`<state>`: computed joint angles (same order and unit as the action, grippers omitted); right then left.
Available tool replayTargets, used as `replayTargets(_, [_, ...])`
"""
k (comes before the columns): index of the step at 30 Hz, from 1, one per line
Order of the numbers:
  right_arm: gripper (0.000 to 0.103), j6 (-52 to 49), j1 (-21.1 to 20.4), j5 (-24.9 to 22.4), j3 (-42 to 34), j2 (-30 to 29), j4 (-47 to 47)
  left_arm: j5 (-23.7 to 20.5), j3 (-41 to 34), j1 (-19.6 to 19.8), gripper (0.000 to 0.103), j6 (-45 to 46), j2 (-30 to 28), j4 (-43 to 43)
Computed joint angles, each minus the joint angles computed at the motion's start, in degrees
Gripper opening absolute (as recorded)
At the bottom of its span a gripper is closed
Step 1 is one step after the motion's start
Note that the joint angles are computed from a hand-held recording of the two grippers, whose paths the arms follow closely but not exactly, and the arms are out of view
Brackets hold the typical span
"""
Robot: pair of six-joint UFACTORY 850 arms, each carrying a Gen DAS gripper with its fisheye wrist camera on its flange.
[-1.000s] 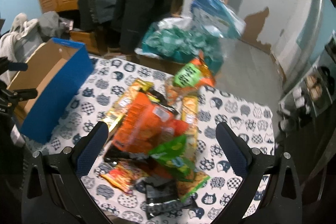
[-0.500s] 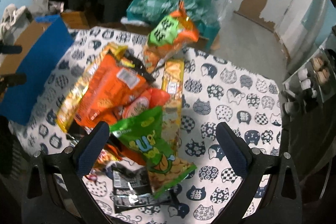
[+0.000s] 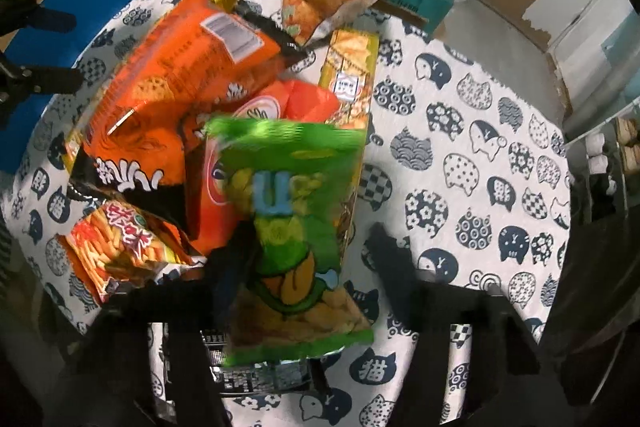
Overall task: Organize snacks
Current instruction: 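Grasp the yellow stick pack with left tool while right tool grasps green bag, then lift the yellow pack with left tool while right tool lifts green bag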
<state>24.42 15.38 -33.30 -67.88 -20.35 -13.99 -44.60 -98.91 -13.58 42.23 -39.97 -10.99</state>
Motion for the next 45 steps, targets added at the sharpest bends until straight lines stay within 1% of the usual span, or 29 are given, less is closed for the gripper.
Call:
replayTargets(7, [0.037,0.81,-0.83,2.58,1.16,0.81,1.57,-1.43,-2.53,-1.66,0.097,-2.35,-3.64,1.93])
replayTargets(13, [0.037,2.77,-0.93,2.37,0.71,0.53,1.35,-2.74,-5.42,-1.96,0.097,-3.94,-6.82,1.02])
replayTargets(14, [0.037,2.86,-0.89,2.35,0.63,0.47,1.23,-2.72,-5.73,-2.03,0.094,-4.2,-7.13,1.04])
replayTargets(15, [0.037,3.13,-0.84,2.44,0.68,0.5,0.95,-2.75,-6.0,-2.01,0.089,-3.87,-7.41,0.41])
replayTargets(16, [0.037,3.47,-0.78,2.58,0.74,0.53,0.67,-2.82,-6.26,-1.97,0.08,-3.82,-7.62,0.27])
replayTargets(17, [0.037,3.75,-0.74,2.62,0.76,0.55,0.45,-3.01,-6.46,-1.94,0.067,-3.96,-7.84,0.34])
replayTargets(18, [0.037,4.15,-0.67,2.58,0.71,0.46,0.16,-3.69,-7.1,-1.94,0.061,-4.04,-8.31,0.27])
replayTargets(20, [0.037,4.53,-0.74,2.3,0.54,0.38,0.24,-6.26,-8.22,-1.51,0.036,-2.42,-9.1,-2.19])
replayTargets(21, [0.037,4.8,-0.76,2.16,0.49,0.38,0.24,-6.76,-8.24,-1.41,0.034,-2.31,-9.12,-2.57])
replayTargets(23, [0.036,5.82,-0.73,1.68,0.23,0.39,-0.54,-5.2,-6.94,-1.49,0.032,-2.01,-8.26,-2.26])
replayTargets(27, [0.035,8.38,-0.58,0.76,-0.24,0.79,-2.02,-1.58,-3.31,-1.27,0.031,-0.03,-5.38,-2.33])
replayTargets(31, [0.023,9.92,-0.15,0.73,-0.7,1.52,-3.22,0.27,-0.53,-0.53,0.031,1.41,-2.46,-3.99])
replayTargets(35, [0.022,9.11,0.19,0.73,-1.63,1.55,-1.74,1.3,0.82,0.04,0.031,1.89,-0.84,-4.48])
replayTargets(38, [0.021,8.53,0.2,0.61,-1.99,1.2,-0.25,2.96,2.67,0.99,0.031,2.83,0.51,-4.75])
replayTargets(41, [0.022,8.89,-0.26,1.58,-1.71,1.17,0.98,2.52,3.5,1.69,0.032,2.69,1.68,-4.98])
replayTargets(42, [0.03,8.48,-0.57,1.84,-1.7,1.05,2.14,2.09,3.58,1.98,0.032,2.69,1.94,-5.36])
replayTargets(43, [0.044,8.19,-0.9,1.79,-1.85,0.73,3.34,1.88,3.81,2.28,0.032,2.97,2.21,-5.79])
replayTargets(44, [0.051,7.9,-1.29,1.77,-1.92,0.34,4.68,1.72,3.96,2.51,0.032,3.33,2.43,-6.32])
replayTargets(45, [0.056,6.9,-1.71,2.11,-1.86,-0.04,6.31,1.83,4.31,2.71,0.032,3.74,2.75,-6.61])
